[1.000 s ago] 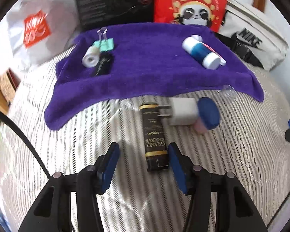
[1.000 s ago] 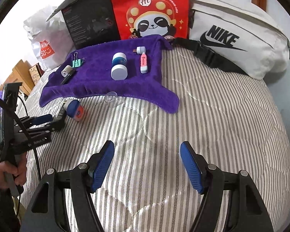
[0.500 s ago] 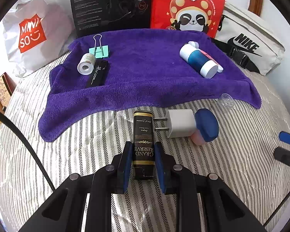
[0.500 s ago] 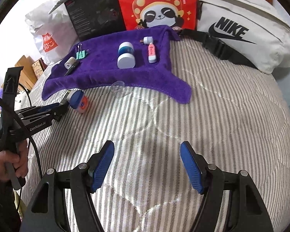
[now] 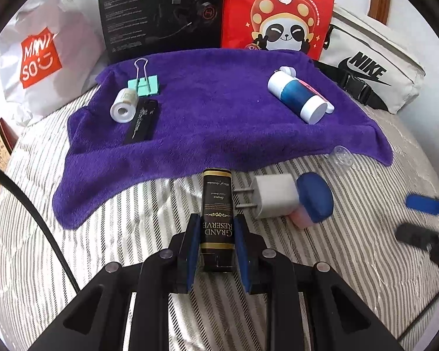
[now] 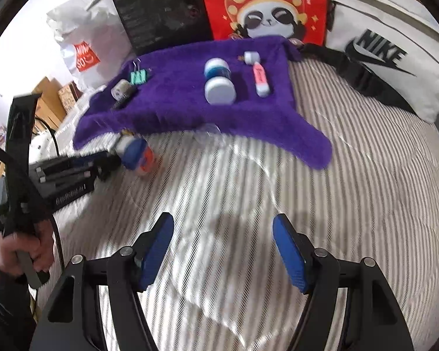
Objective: Organize rigid objects
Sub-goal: 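Grasp the clear lid with the right tool while the left tool lifts its box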
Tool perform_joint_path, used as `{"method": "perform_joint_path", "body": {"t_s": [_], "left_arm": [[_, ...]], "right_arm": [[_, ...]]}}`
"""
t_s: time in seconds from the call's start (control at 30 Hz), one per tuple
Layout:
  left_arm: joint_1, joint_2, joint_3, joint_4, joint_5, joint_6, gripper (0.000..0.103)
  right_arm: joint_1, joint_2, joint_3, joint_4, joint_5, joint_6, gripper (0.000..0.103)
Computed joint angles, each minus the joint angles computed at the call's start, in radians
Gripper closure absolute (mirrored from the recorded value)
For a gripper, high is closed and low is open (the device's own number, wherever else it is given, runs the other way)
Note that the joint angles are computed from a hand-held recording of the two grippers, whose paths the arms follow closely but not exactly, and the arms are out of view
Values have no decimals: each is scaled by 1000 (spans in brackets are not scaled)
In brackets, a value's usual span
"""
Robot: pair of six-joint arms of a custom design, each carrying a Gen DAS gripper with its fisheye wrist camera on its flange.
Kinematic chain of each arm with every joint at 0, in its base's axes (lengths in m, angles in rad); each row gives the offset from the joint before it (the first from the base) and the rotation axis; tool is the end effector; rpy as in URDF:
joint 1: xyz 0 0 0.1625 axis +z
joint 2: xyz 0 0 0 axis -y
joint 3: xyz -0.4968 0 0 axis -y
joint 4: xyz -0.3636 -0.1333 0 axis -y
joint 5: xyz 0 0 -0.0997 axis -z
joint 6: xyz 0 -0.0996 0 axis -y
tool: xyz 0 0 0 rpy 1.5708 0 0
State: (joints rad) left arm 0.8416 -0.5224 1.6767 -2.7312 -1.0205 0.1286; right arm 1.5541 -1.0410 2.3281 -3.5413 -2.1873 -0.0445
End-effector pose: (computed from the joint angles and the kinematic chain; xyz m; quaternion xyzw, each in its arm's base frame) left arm -0.3134 -0.6290 -0.0064 0.3995 0.8756 -0.0832 0.2587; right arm 0.0677 -0.4827 0.2421 -0.0892 -0.8991 0.3104 0.2955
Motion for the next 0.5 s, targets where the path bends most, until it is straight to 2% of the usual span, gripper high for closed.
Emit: {"method": "perform_joint_path", "body": {"t_s": [0.1, 0.27, 0.37, 0.5], "left_arm": [[6, -27, 29, 1, 1, -8, 81], [26, -77, 84, -22, 3, -27, 81], [41, -102, 94, -6, -18, -57, 81], [49, -114, 106, -16, -33, -51, 81]], "right_arm": [[-5, 27, -34, -45, 18, -46, 33], [-15, 91, -126, -48, -15, -97, 40], [-20, 120, -168, -22, -28, -123, 50], [-12, 168, -207, -75, -70, -192, 51]]}}
